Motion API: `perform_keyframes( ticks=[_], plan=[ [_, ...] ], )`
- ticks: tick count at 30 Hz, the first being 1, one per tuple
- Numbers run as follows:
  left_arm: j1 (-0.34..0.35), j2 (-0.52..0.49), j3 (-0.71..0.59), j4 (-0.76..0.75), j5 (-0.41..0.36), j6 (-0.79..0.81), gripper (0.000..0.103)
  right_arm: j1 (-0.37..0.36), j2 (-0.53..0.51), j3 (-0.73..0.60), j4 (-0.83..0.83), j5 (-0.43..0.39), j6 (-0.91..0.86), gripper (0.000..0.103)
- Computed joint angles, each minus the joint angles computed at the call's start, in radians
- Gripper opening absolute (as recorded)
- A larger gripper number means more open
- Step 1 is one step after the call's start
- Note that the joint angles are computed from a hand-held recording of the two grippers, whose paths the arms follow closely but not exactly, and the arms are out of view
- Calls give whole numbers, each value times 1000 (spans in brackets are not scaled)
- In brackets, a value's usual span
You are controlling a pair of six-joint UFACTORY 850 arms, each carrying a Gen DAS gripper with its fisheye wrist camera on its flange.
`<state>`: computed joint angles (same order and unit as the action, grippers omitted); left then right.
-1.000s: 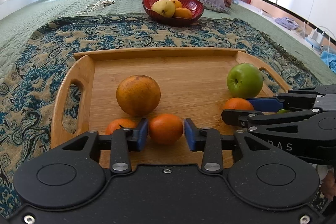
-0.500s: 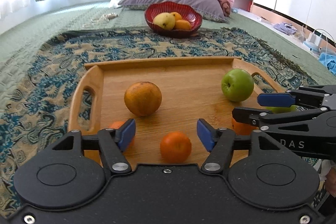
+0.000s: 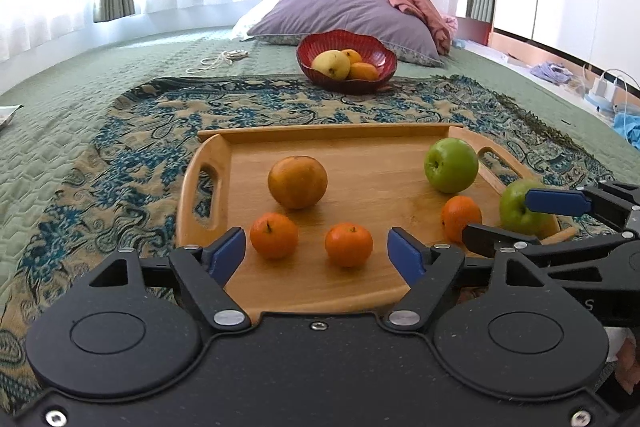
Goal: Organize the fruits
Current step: 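Withdraw both grippers toward the dark brown dates beside the tray rim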
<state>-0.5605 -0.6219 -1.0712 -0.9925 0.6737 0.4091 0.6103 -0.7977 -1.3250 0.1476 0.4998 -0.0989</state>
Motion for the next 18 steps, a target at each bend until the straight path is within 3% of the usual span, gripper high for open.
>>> perform_keyframes(
  ticks=[6, 18],
  plan=[
    [-19, 13, 40, 3, 28, -52, 86, 12, 15, 55, 42, 68, -24, 88],
    [-41, 14, 85, -2, 54, -109, 90, 22, 24, 124, 21, 158, 24, 90]
  ],
)
